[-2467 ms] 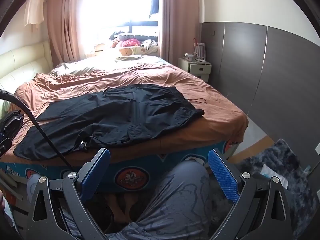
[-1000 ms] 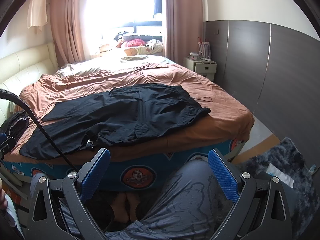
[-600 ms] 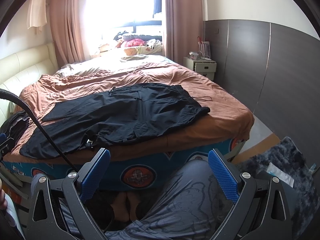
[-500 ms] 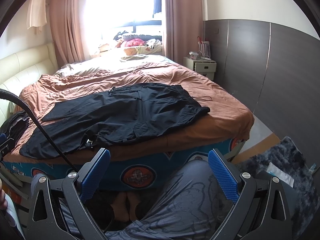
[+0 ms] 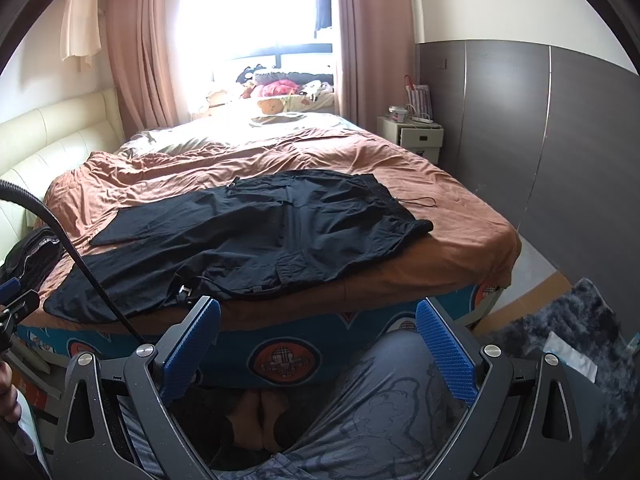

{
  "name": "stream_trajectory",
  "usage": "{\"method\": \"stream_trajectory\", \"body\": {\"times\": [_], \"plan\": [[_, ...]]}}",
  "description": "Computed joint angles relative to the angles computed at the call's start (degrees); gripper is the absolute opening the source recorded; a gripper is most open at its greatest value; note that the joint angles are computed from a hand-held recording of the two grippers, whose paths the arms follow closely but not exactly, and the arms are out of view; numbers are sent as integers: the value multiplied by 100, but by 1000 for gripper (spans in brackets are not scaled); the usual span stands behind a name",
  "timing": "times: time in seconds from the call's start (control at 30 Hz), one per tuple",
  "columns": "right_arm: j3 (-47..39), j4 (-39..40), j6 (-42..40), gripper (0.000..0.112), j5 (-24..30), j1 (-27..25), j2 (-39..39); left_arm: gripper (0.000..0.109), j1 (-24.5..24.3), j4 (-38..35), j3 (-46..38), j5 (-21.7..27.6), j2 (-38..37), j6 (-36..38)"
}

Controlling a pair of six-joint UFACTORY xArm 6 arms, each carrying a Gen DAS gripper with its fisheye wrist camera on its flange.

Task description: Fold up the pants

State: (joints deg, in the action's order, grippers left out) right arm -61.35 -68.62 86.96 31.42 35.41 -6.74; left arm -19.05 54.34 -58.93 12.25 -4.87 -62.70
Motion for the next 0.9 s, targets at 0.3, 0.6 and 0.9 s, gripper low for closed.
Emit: {"method": "stream_trajectory", "body": {"times": [0.3,0.6,0.9], "plan": [[-308,-161,-7,99,-607,-478,497,103,261,56,-419,405,478,-259],[-937,-77,-238,84,-1147,-969,1265,103,592,-320,-644,515,884,-324],[-1577,1329,-1322,84,-1522,-1311,2017,103,859,-569,-950,640,1291,-384]]}}
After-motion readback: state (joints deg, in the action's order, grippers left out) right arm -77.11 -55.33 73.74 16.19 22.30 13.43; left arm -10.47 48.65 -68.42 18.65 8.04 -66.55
